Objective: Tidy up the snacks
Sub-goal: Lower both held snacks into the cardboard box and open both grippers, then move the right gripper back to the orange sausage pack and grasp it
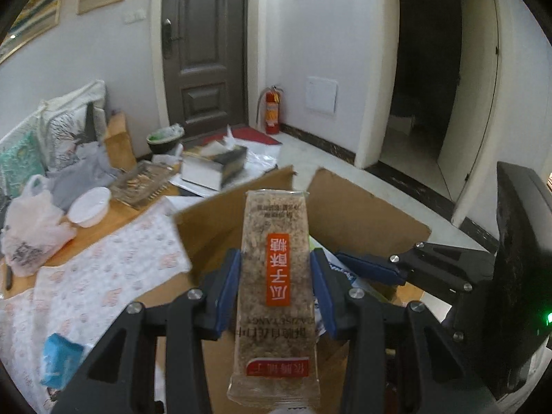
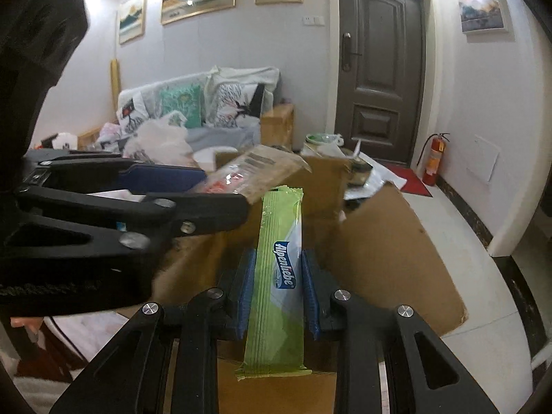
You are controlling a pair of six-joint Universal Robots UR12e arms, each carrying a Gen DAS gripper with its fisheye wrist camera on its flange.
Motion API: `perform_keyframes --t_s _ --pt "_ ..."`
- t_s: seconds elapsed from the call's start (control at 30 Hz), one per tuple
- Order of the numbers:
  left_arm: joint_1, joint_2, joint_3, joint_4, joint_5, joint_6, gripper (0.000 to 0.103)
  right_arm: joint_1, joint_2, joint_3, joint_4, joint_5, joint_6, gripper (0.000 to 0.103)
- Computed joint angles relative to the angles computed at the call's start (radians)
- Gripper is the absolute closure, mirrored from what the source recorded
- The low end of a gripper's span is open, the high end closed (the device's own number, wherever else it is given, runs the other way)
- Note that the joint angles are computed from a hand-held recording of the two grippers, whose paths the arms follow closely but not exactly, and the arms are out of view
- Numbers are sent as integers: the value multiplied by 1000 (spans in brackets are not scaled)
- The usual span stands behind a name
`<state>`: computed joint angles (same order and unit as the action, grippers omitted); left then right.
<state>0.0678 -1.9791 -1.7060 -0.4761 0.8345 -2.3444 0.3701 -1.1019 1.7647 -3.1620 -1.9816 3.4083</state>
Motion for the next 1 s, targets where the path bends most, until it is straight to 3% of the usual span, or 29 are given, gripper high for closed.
perform_keyframes --t_s 0.3,0.37,0.43,0.47,0.57,1.0 --pt "-36 -26 30 -39 83 -21 63 -30 3 6 38 59 -16 81" --pt "-34 -26 27 -25 81 -26 54 -27 7 2 46 57 -13 80" --pt "-31 -28 28 -13 71 -36 38 -29 4 8 38 63 -12 78" --pt "-29 -25 24 -3 68 -43 36 -28 3 9 37 63 -11 74" --pt "-25 -22 19 12 69 -49 35 -25 1 10 31 58 -4 64" --pt "34 7 -13 63 35 -88 35 4 -9 -15 29 48 -8 61"
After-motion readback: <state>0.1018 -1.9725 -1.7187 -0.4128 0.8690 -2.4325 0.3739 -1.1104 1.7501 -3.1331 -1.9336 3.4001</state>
